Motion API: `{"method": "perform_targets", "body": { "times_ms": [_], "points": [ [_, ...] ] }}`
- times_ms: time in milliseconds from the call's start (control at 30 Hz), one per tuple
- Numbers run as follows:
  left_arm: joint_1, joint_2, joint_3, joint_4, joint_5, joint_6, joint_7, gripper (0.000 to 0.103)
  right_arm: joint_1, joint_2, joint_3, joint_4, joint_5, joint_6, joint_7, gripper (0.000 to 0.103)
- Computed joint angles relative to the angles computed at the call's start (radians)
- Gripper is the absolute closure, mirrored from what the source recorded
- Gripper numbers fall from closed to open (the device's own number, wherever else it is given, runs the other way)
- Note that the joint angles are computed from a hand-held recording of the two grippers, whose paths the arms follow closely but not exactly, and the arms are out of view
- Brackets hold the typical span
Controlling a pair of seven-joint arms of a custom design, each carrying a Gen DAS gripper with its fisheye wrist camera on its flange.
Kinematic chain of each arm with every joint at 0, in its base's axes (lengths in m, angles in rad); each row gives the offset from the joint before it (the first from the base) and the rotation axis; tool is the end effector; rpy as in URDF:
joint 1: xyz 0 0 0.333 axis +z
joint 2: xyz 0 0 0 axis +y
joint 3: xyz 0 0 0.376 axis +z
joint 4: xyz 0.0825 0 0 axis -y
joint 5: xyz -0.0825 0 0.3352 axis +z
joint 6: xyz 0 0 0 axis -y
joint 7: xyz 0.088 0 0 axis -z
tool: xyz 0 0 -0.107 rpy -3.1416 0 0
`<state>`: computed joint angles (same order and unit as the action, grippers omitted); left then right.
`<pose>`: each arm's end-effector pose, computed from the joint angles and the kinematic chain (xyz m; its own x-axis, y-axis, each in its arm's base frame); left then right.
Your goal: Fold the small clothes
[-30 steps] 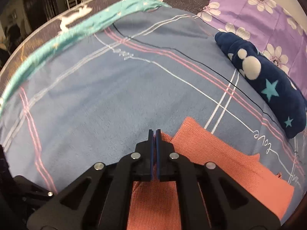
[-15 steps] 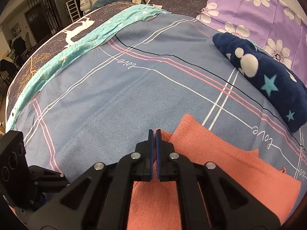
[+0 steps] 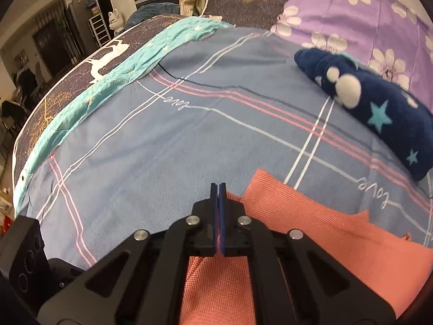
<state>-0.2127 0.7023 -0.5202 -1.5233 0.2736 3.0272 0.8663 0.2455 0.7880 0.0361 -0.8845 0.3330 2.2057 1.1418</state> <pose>0.6229 -0.4201 0.4661 -0.2103 -0.7877 0.5790 -0.8287 -0.1707 -0.5331 0.7663 0.2188 0.5426 0.5656 -0.8156 -0.1217 -0.7107 -0.4073 -0.5736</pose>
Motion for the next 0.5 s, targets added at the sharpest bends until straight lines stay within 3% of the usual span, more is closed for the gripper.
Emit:
{"method": "perform_targets", "body": {
  "times_ms": [133, 267, 333, 433, 500],
  "points": [
    [0.013, -0.021, 0.002, -0.048, 0.002, 0.043, -0.026, 0.100, -0.025, -0.115, 0.028, -0.195, 0.060, 0.114, -0.084, 0.096],
    [0.037, -0.043, -0.010, -0.118, 0.025, 0.118, -0.066, 0.099, -0.063, -0.298, 0.060, -0.482, 0.137, 0.206, -0.289, 0.089],
    [0.050, -0.056, -0.015, -0.160, 0.046, 0.166, -0.094, 0.089, -0.071, -0.391, 0.064, -0.634, 0.166, 0.239, -0.405, 0.079],
    [0.038, -0.071, 0.012, -0.189, 0.080, 0.217, -0.142, 0.077, -0.062, -0.526, 0.062, -0.865, 0.195, 0.305, -0.588, 0.075],
    [0.021, -0.071, 0.034, -0.180, 0.103, 0.215, -0.167, 0.076, -0.050, -0.608, 0.068, -1.009, 0.230, 0.362, -0.720, 0.072]
  ]
}}
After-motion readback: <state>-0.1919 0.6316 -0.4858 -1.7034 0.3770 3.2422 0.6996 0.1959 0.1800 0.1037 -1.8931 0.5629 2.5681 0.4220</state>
